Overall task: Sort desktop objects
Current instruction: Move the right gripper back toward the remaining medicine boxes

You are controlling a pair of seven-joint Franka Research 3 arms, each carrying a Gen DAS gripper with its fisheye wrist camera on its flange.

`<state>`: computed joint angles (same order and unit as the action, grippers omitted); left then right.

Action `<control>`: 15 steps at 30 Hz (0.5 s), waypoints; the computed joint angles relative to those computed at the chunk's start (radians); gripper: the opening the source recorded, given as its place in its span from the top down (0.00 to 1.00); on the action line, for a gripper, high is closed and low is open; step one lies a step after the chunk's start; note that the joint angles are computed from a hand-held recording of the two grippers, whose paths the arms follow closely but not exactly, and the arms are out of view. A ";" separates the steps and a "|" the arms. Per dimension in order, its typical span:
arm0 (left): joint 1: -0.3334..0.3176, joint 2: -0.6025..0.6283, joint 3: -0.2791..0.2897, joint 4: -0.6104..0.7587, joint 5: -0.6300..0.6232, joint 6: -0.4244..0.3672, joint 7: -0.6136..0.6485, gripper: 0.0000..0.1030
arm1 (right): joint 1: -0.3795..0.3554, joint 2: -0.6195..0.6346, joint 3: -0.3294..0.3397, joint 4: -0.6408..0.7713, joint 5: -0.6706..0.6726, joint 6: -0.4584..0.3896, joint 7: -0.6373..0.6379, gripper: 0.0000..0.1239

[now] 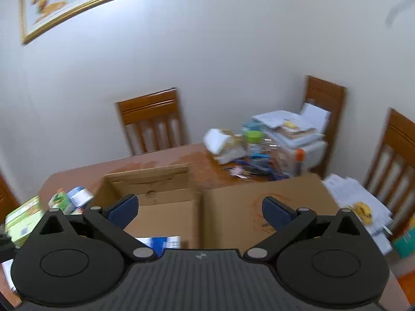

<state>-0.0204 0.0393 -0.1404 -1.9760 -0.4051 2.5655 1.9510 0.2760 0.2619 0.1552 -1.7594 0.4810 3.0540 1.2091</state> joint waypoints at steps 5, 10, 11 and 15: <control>0.005 -0.100 0.028 -0.127 0.035 0.053 -0.099 0.00 | -0.046 0.088 0.100 0.203 0.098 -0.203 -0.217 0.17; 0.006 -0.197 0.062 -0.258 0.094 0.089 -0.227 0.00 | 0.026 0.265 0.082 0.540 0.024 -0.514 -0.277 0.17; 0.004 -0.218 0.069 -0.284 0.102 0.101 -0.248 0.00 | 0.034 0.286 0.093 0.578 0.030 -0.547 -0.314 0.17; -0.003 -0.294 0.103 -0.386 0.111 0.145 -0.331 0.00 | 0.114 0.347 0.073 0.695 -0.033 -0.679 -0.390 0.17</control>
